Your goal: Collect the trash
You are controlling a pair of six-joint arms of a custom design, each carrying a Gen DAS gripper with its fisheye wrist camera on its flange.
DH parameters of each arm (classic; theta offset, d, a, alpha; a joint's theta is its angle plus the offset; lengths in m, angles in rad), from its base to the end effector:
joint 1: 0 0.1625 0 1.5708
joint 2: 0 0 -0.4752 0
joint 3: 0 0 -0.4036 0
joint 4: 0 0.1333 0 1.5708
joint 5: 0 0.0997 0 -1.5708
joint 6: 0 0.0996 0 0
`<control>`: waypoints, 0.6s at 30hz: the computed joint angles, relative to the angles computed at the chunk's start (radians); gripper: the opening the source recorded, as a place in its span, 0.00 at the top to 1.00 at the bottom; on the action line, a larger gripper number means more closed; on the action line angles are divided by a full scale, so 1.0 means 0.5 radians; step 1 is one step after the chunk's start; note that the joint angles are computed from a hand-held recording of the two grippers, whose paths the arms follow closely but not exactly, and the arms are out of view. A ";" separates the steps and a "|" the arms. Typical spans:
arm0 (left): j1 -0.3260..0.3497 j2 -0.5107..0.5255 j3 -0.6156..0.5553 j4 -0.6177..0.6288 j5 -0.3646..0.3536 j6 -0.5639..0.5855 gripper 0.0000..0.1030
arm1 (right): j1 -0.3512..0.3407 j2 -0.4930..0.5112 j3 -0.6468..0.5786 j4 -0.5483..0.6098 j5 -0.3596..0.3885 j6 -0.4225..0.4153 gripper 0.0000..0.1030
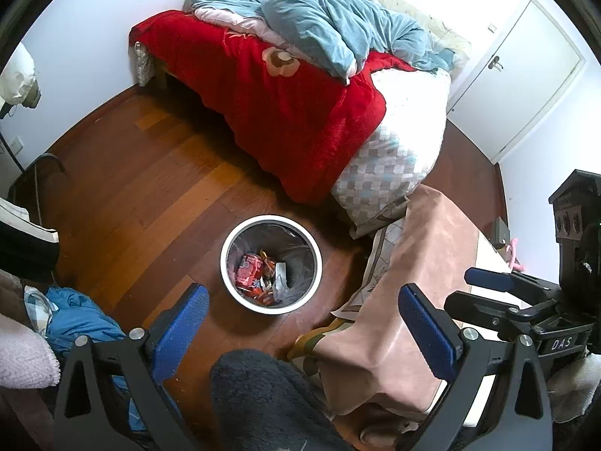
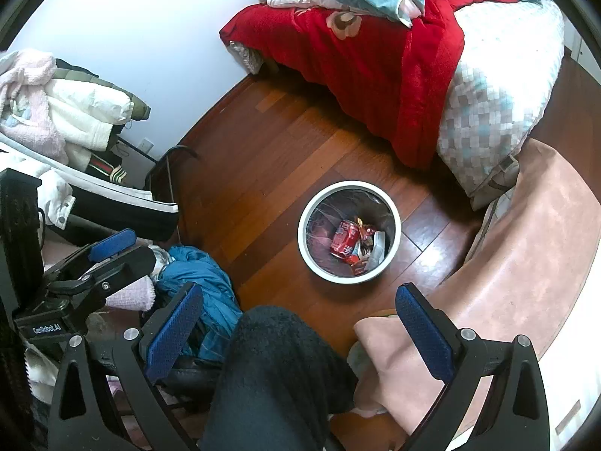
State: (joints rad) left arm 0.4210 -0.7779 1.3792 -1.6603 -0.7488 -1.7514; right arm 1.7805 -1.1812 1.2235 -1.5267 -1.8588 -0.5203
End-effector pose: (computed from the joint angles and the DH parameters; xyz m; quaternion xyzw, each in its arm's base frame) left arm -0.5775 -0.4846 0.1597 -0.1662 0.8770 -0.3559 0.2767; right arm 0.2432 -0.6382 0.4813 0.3587 -0.9214 -0.0644 0.1350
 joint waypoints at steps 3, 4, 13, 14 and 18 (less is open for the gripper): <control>-0.007 0.000 -0.004 0.007 0.010 -0.006 0.00 | 0.004 0.001 -0.014 0.011 -0.003 -0.006 0.00; -0.007 0.001 -0.005 0.005 0.007 -0.003 0.00 | 0.006 0.000 -0.018 0.013 -0.006 -0.011 0.00; -0.012 -0.018 0.025 -0.055 -0.006 0.015 0.00 | 0.013 0.021 -0.067 0.056 -0.003 -0.012 0.00; -0.012 -0.024 0.031 -0.062 -0.008 0.019 0.00 | 0.014 0.024 -0.079 0.070 -0.001 -0.013 0.00; -0.014 -0.028 0.039 -0.068 -0.010 0.012 0.00 | 0.015 0.029 -0.095 0.100 0.008 -0.009 0.00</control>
State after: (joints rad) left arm 0.4141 -0.7918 1.3988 -1.6941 -0.7540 -1.7456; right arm 1.7880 -1.1665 1.1761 -1.4766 -1.8546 -0.5246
